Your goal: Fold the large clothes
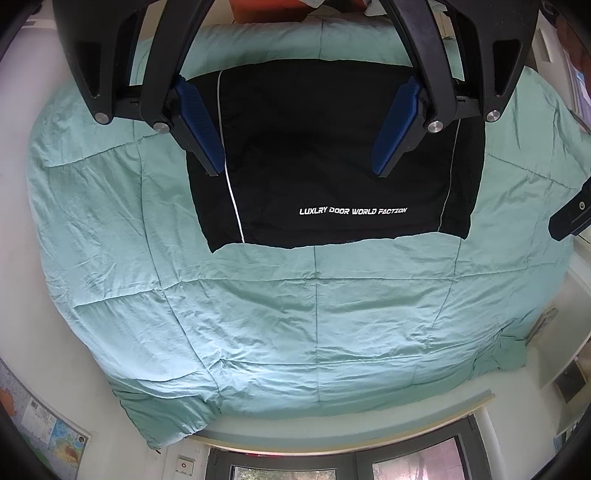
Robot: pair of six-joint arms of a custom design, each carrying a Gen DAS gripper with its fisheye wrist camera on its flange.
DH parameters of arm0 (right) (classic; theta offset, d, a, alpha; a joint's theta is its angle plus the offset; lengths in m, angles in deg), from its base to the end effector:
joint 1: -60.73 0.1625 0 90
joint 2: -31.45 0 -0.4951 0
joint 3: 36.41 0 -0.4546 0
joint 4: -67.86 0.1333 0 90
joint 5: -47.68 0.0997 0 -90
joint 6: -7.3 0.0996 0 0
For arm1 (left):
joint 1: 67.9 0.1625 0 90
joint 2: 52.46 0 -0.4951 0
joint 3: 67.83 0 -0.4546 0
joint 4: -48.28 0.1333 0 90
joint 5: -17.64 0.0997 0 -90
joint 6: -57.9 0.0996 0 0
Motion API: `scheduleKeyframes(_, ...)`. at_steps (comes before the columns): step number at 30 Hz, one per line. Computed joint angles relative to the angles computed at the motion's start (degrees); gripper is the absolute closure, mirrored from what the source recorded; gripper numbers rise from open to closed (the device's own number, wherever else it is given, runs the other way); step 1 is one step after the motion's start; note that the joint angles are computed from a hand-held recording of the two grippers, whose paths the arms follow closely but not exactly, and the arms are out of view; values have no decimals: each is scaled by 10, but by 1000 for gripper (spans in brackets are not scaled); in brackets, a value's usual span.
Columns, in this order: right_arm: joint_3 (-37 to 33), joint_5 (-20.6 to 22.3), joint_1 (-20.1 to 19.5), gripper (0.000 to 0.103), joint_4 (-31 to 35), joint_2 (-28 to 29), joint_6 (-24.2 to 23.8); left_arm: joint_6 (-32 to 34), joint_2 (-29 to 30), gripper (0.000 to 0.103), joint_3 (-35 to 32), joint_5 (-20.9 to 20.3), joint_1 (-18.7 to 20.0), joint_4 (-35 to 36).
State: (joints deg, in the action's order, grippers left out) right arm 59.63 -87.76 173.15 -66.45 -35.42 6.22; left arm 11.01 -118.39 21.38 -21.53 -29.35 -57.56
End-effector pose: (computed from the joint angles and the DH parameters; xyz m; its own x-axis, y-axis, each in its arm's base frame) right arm 0.3269 -0.6288 0.3548 -0.7125 -0.1124 0.6926 -0.3817 0.8904 -0.2482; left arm -0.4243 -0.6073 0.3596 -0.7815 -0.0708 -0.6199 0.2999 0.8286 -0.4727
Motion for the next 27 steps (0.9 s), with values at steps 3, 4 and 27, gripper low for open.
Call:
scheduleKeyframes(3,-3,10,-3,20,8,-1,1,4,-1,37,-1,-5,0,-2)
scheduleKeyframes(4,-3,11,-4,20,10,-1,2,4,-1,37,0,-4,-1,-1)
scheduleKeyframes(27,9,14,-11,20,19,-9,8,-21,6,37,-6,11,-6,50)
